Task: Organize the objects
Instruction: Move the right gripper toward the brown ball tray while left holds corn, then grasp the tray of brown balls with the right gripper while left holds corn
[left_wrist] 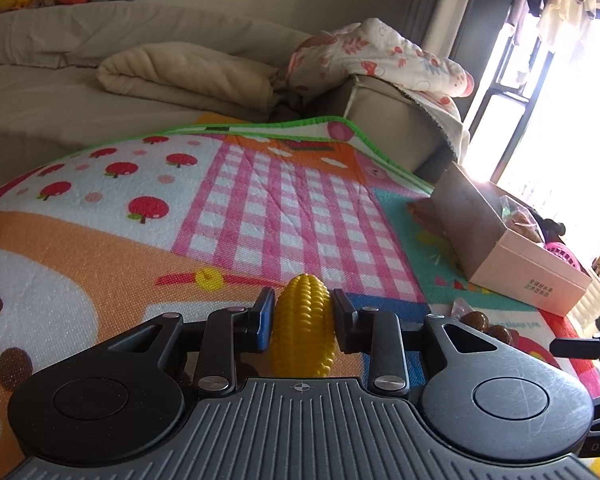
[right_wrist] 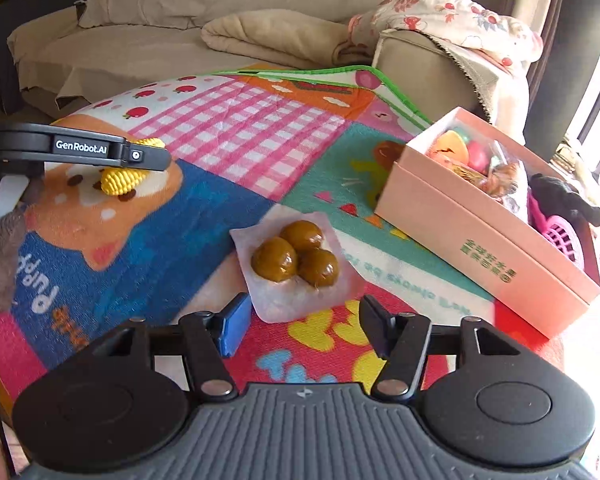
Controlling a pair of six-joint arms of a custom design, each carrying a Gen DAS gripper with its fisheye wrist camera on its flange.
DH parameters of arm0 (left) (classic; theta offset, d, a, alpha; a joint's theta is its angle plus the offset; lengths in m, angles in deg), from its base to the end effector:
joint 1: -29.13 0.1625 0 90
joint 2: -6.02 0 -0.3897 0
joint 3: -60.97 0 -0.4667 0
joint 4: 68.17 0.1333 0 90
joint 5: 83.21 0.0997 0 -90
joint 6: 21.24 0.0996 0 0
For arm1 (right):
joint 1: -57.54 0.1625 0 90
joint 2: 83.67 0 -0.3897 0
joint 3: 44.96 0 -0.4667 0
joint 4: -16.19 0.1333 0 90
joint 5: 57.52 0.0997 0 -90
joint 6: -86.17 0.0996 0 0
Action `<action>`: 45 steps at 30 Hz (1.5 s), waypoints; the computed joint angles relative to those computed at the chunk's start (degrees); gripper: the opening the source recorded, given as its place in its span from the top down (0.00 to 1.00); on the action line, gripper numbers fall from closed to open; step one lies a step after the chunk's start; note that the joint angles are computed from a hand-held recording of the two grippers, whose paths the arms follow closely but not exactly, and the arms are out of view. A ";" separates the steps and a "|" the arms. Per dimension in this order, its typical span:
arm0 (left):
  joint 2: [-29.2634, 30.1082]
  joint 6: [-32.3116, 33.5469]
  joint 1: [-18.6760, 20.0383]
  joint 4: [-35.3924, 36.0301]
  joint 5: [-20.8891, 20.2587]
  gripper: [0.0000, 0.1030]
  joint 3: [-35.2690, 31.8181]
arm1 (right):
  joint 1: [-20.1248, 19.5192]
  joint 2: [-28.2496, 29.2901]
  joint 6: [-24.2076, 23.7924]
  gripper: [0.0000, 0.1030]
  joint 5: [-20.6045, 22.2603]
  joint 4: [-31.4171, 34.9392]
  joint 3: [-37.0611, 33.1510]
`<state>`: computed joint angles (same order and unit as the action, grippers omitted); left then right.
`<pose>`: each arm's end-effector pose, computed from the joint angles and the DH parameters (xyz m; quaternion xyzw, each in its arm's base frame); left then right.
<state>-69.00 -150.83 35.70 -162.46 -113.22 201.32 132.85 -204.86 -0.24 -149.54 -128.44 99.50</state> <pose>-0.2731 -0.2525 0.0035 -0.0589 0.7859 -0.5379 0.2993 0.0333 -0.3849 0.2784 0.5601 -0.7830 0.1586 0.2194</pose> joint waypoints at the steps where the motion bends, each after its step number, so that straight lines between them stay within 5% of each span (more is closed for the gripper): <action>1: 0.23 0.45 0.13 0.13 -0.16 0.67 -0.28 | -0.68 -0.01 -0.05 0.26 0.43 -1.25 0.01; 6: 0.47 2.34 0.49 -0.42 -0.69 0.67 -0.89 | -2.15 2.85 3.57 0.18 0.15 -10.10 -0.72; 14: 0.43 8.18 1.11 -6.06 -1.45 0.67 -1.27 | -1.38 4.29 17.29 0.02 -0.67 8.13 -6.12; 27: 0.63 13.09 -0.27 -8.29 0.34 0.67 -2.89 | 5.66 12.76 18.42 0.04 -2.46 -7.84 -1.95; 36: 2.50 19.24 0.87 -16.20 -0.75 0.67 -2.74 | 2.55 6.36 12.26 0.13 0.82 -1.84 -1.15; 41: 4.71 25.31 1.31 -23.01 -1.32 0.67 -3.03 | -3.98 -1.80 -0.19 0.13 4.77 8.80 -2.10; 45: 7.66 32.08 2.11 -30.67 -2.07 0.67 -3.72 | -9.62 -6.38 -10.54 0.09 8.54 5.03 -0.38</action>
<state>-61.34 -118.74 37.81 -193.13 -115.29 197.60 123.23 -211.25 -10.79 -141.01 -123.41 99.12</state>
